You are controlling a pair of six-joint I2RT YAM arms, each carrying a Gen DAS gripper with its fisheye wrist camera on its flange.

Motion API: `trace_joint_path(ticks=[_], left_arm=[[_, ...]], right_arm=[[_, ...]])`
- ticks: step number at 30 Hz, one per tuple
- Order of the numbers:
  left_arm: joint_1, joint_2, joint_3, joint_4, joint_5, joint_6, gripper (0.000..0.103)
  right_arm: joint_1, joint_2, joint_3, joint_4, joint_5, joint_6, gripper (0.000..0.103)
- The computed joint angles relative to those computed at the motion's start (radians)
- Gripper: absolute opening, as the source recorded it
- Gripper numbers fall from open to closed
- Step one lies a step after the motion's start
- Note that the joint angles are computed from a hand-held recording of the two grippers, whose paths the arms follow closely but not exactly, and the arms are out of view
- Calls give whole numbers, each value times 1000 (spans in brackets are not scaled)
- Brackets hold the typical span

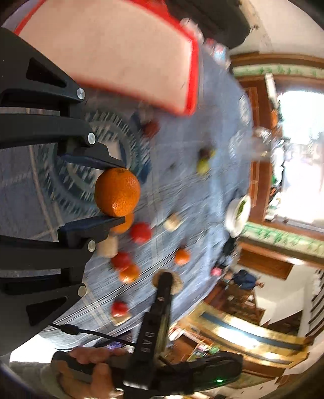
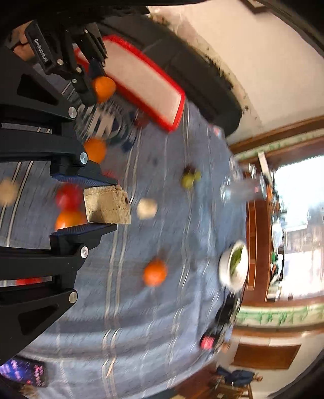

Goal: Organize fruits
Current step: 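Carry the orange and bread chunk to the red tray and release both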

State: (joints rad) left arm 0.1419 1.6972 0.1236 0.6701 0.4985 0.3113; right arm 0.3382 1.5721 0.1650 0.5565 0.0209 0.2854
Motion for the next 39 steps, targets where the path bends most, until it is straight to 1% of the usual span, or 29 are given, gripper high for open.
trace_joint_path(ticks=[3, 5, 8, 11, 16, 20, 23, 24, 27, 31, 35, 39], left_arm=[[134, -72, 49, -110, 50, 40, 33], [221, -76, 107, -184, 82, 62, 33], [291, -42, 181, -236, 92, 63, 33], [345, 24, 276, -286, 92, 48, 33], [359, 144, 415, -369, 51, 4, 33], [327, 252, 497, -393, -13, -28, 33], [312, 299, 536, -411, -44, -36, 33], [303, 320, 550, -410, -67, -43, 33], [292, 373, 605, -453, -99, -52, 33], [286, 417, 643, -488, -102, -49, 33], [279, 445, 661, -497, -101, -50, 33], [284, 449, 661, -488, -88, -48, 33]], right_arm=[[98, 61, 122, -47, 5, 24, 28], [155, 109, 198, -67, 5, 28, 28], [218, 194, 320, -89, -7, 17, 28], [257, 293, 447, -110, -41, 12, 28], [256, 461, 660, -185, -138, 14, 28], [248, 580, 838, -273, -236, 14, 28], [257, 657, 959, -343, -266, 14, 28], [262, 681, 995, -364, -269, 16, 28], [277, 755, 1107, -438, -242, 11, 28], [279, 858, 1248, -534, -224, -14, 28], [279, 914, 1308, -571, -210, -25, 28], [278, 918, 1303, -556, -206, -38, 28]])
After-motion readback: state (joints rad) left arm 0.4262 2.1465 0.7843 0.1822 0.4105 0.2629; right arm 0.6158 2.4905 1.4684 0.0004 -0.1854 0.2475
